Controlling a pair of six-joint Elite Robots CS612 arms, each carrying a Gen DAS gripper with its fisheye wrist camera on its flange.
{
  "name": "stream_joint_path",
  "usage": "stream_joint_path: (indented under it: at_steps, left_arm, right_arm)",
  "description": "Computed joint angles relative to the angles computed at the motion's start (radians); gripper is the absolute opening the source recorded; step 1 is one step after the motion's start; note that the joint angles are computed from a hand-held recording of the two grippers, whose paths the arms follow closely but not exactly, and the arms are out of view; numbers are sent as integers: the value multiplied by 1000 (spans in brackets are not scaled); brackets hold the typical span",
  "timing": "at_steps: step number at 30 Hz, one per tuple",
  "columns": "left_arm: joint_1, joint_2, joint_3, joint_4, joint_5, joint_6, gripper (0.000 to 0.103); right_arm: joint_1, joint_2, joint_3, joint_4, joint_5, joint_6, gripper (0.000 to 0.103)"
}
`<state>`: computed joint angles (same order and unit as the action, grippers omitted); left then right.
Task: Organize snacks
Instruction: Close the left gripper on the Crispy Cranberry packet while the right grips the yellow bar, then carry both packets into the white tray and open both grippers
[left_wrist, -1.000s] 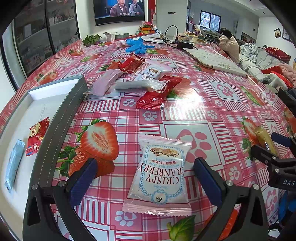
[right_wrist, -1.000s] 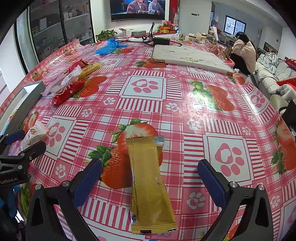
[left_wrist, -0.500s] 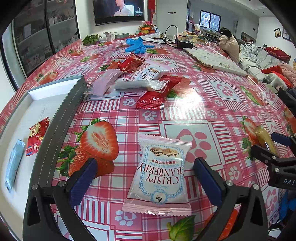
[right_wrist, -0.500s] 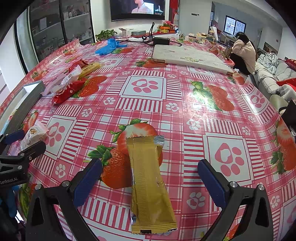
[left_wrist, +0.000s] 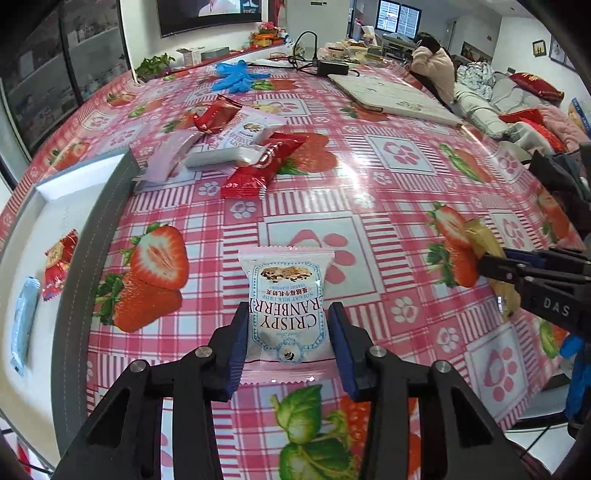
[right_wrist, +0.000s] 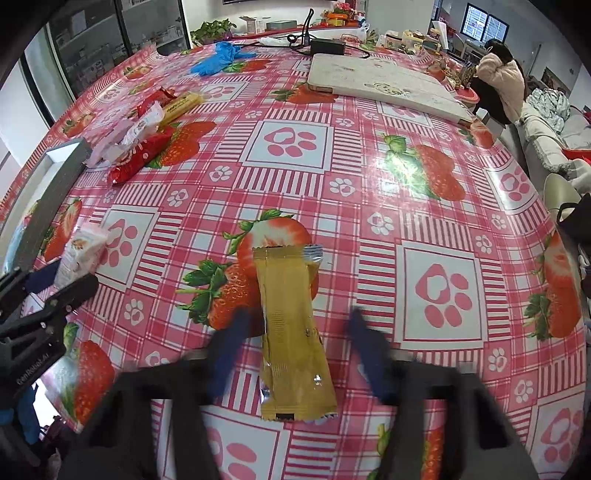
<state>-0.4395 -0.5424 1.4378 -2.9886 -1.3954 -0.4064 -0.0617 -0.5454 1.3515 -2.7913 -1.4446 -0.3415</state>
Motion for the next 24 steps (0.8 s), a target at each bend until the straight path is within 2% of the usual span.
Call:
stream_joint_path:
  at_steps: [2, 5, 8, 15, 21, 24]
  left_arm:
    - [6, -11, 20, -28, -39, -13, 43]
    - [7, -34, 57, -88, -31, 0, 43]
    - [16, -52, 80, -129, -34, 13, 43]
    - [44, -94, 137, -210, -11, 23, 43]
    - [82, -132, 196, -265, 74, 20, 42]
    - [104, -141, 213, -261, 123, 0, 43]
  right_arm:
    - [-5, -6, -1, 32, 23, 21, 24]
    - [-20, -24, 20, 58, 108, 48, 24]
    - [-18, -40, 32, 60, 162, 52, 24]
    - [27, -58, 12, 78, 251, 23, 24]
    - [76, -57, -25, 137, 310, -20, 24]
    - [112, -48, -59, 180, 345, -60, 24]
